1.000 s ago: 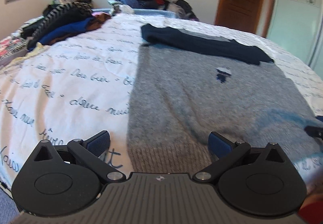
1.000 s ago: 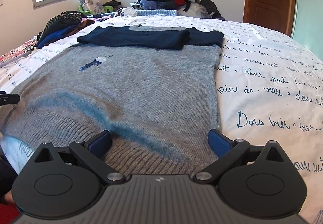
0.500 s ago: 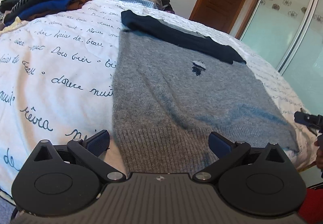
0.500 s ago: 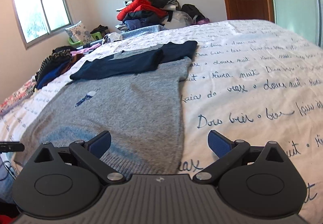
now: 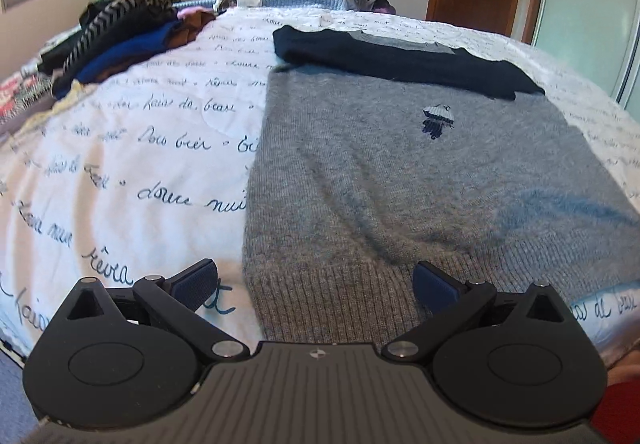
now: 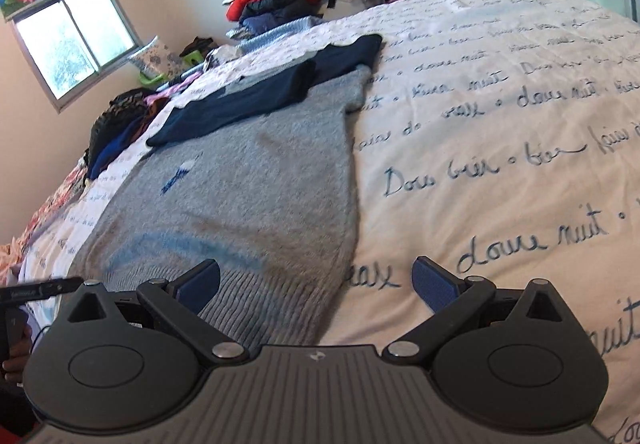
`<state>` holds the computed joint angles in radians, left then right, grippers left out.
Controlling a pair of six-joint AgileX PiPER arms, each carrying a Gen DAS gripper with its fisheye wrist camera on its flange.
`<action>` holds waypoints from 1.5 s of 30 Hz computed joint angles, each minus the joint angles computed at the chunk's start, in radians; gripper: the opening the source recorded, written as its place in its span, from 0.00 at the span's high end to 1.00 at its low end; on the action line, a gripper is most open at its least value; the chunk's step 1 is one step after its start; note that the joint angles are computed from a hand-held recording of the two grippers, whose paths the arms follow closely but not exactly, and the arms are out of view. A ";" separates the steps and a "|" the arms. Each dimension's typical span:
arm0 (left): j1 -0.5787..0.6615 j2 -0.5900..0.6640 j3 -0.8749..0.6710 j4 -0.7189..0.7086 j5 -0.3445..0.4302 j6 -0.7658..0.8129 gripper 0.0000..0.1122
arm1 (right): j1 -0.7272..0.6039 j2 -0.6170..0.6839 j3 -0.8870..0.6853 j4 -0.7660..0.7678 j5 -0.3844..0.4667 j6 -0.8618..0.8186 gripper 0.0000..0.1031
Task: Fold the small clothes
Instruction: 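Roll both grippers and set their fingers around the sweater hem edge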
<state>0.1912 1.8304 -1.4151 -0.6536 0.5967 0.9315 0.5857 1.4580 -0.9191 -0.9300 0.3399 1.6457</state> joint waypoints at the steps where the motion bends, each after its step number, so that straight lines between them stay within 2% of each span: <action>1: -0.009 -0.006 0.006 0.025 -0.016 -0.020 0.09 | 0.013 0.007 -0.009 0.019 0.012 -0.033 0.00; 3: -0.028 -0.017 0.017 0.088 -0.059 -0.075 0.09 | 0.047 0.022 -0.033 0.011 0.068 -0.052 0.00; 4: -0.042 -0.031 0.035 0.135 -0.103 -0.114 0.09 | 0.072 0.027 -0.044 -0.037 0.117 -0.010 0.00; 7: -0.065 -0.052 0.054 0.229 -0.172 -0.212 0.09 | 0.166 0.046 -0.088 -0.191 0.328 0.139 0.00; 9: -0.072 -0.056 0.054 0.258 -0.184 -0.257 0.09 | 0.188 0.044 -0.107 -0.237 0.374 0.168 0.00; 16: -0.090 -0.041 0.043 0.343 -0.168 -0.333 0.09 | 0.149 0.078 -0.135 -0.128 0.292 0.057 0.00; 31: -0.081 -0.023 0.027 0.314 -0.134 -0.306 0.09 | 0.145 0.081 -0.120 -0.101 0.301 0.067 0.00; 33: -0.059 -0.004 -0.008 0.243 -0.073 -0.239 0.09 | 0.137 0.075 -0.112 -0.097 0.286 0.063 0.00; 37: 0.052 0.082 -0.128 -0.009 0.175 -0.026 0.09 | 0.101 0.039 -0.061 -0.100 0.198 0.078 0.00; 41: 0.156 0.167 -0.225 -0.176 0.372 0.064 0.09 | 0.022 -0.029 0.035 -0.135 -0.001 0.143 0.00; 43: 0.192 0.214 -0.280 -0.225 0.456 0.070 0.09 | -0.031 -0.051 0.074 -0.095 -0.120 0.101 0.00; 45: 0.214 0.244 -0.316 -0.257 0.511 0.063 0.09 | -0.066 -0.060 0.100 -0.016 -0.204 0.013 0.00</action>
<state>0.4052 2.0744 -1.7313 -0.9107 1.1078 0.9941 0.5196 1.3984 -0.8194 -0.9462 0.1356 1.6589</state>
